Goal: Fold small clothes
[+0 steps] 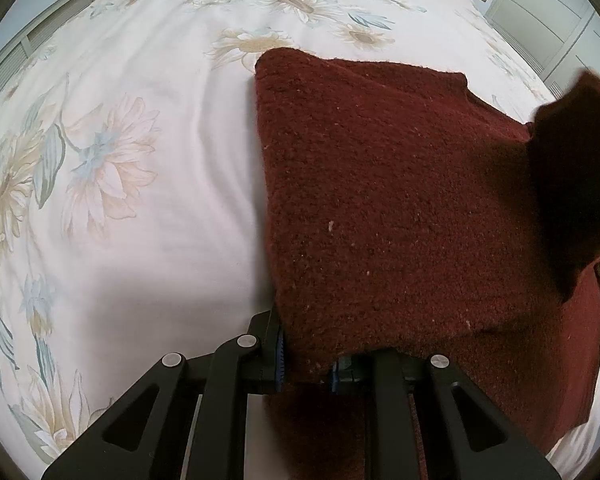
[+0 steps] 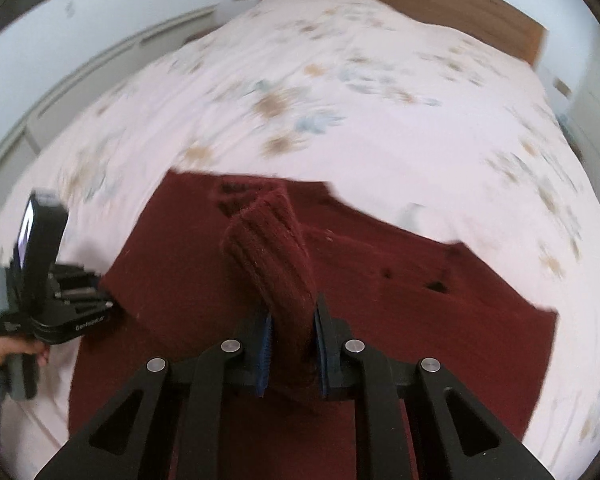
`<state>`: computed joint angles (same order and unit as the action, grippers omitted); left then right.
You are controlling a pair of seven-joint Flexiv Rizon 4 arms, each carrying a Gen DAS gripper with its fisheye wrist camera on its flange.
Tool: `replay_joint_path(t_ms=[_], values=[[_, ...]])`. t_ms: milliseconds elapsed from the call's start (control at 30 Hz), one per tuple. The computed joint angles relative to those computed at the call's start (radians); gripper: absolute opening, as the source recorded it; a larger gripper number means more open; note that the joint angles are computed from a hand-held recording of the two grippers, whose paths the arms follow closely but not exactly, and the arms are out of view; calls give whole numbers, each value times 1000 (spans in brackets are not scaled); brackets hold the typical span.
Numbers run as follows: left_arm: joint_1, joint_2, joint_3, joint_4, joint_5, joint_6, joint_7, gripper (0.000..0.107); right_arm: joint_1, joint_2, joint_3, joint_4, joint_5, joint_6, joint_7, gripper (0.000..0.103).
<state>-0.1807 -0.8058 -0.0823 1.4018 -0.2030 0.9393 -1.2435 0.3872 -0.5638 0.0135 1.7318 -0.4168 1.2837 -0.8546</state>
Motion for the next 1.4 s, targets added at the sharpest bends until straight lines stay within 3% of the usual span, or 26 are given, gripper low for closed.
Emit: replay_joint_path(t_ms=[200, 567, 700, 767, 833, 967, 1067, 1133, 1200, 1400], values=[[-8, -11, 13, -27, 18, -18, -6, 15, 3, 83, -91, 161, -25, 89, 143, 18], [-37, 4, 36, -11, 71, 2, -19, 15, -86, 53, -35, 266, 71, 139, 190, 18], [-56, -54, 49, -105, 89, -33, -38, 15, -100, 27, -27, 258, 101, 142, 180, 20], [-60, -58, 50, -112, 94, -34, -47, 15, -80, 38, -54, 271, 101, 136, 201, 36], [-62, -62, 49, -115, 96, -32, -59, 15, -39, 59, -113, 304, 64, 127, 237, 45], [-58, -53, 42, -94, 96, -11, -61, 16, -26, 96, -151, 358, 9, 109, 275, 63], [-56, -47, 40, -88, 86, -22, -78, 23, -55, 124, -133, 388, -11, 90, 277, 72], [-61, -33, 45, -75, 86, -30, -98, 34, -72, 140, -116, 397, -23, 59, 270, 76], [-66, -20, 52, -66, 98, -32, -104, 52, -85, 156, -100, 408, -39, 23, 264, 76], [-88, 37, 66, -23, 149, -2, -116, 63, -121, 207, -85, 449, -80, 73, 305, 76]])
